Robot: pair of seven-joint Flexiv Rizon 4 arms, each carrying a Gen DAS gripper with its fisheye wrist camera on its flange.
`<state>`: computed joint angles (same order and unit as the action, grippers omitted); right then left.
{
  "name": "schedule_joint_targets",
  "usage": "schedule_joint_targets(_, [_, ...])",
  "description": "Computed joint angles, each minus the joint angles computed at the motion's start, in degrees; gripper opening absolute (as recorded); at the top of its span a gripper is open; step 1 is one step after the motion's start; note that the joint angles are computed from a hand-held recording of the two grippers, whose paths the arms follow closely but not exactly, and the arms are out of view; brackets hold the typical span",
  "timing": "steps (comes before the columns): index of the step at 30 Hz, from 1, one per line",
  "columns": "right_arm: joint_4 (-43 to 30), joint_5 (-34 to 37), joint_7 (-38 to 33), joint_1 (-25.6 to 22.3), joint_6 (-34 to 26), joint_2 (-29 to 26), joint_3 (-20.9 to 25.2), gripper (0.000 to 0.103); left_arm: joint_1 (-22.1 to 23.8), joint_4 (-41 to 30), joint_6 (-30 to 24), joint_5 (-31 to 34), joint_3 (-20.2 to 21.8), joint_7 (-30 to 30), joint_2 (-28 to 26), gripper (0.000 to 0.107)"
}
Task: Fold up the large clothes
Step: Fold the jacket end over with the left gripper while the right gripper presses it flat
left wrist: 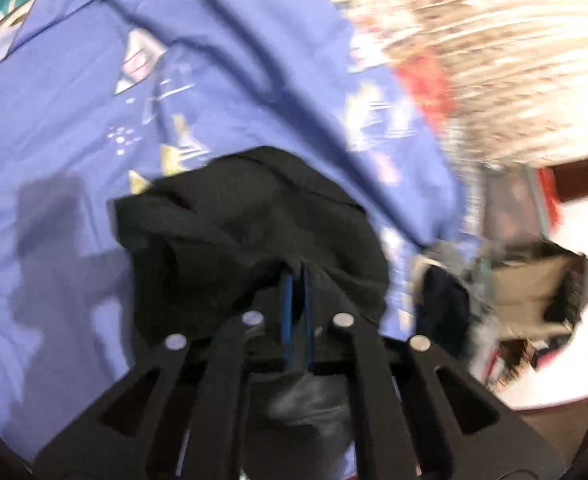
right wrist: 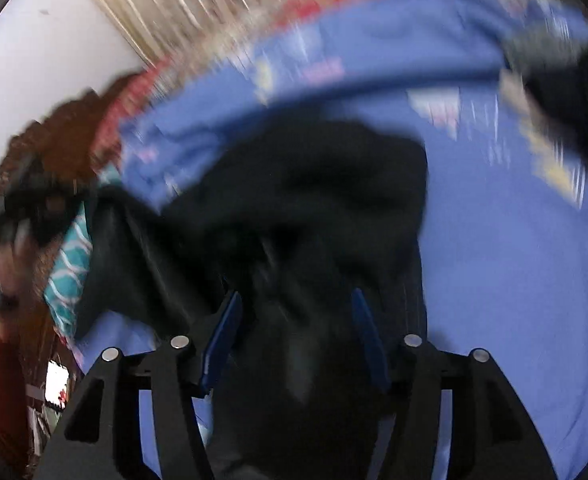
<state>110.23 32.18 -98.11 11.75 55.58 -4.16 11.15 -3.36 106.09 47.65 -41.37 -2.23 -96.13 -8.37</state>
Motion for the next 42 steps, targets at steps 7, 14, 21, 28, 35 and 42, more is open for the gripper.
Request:
schedule_joint_targets(7, [-10.9, 30.4, -18.6, -8.0, -22.5, 2.0, -4.1, 0.024, -0.1, 10.0, 0.4, -8.5, 0.9, 9.0, 5.6, 0.004])
schedule_joint_targets(14, [-26.7, 19.6, -5.4, 13.9, 12.9, -8.1, -18.4, 0.029, -1.4, 11.6, 7.6, 13.1, 2.2, 3.7, 10.2, 0.004])
schedule_joint_targets(21, [-17.0, -1.2, 5.4, 7.0, 19.6, -10.6, -5.5, 0.066, -2.1, 17.9, 34.5, 41.7, 0.7, -7.5, 13.7, 0.088])
schedule_joint_targets(28, [-1.5, 6.1, -5.4, -0.5, 23.4, -4.0, 5.3, 0.067, 6.4, 18.9, 36.1, 60.2, -4.1, -21.7, 17.7, 0.096])
schedule_joint_targets(35, [-0.2, 14.0, -7.5, -1.9, 15.8, -2.3, 4.8, 0.067, 2.1, 22.8, 35.0, 52.4, 1.5, -13.1, 20.3, 0.096])
schedule_joint_targets(42, [-6.0, 23.7, -9.6, -2.4, 6.7, -4.6, 3.2, 0.069, -0.8, 26.5, 28.2, 44.1, 1.7, -4.2, 18.3, 0.089])
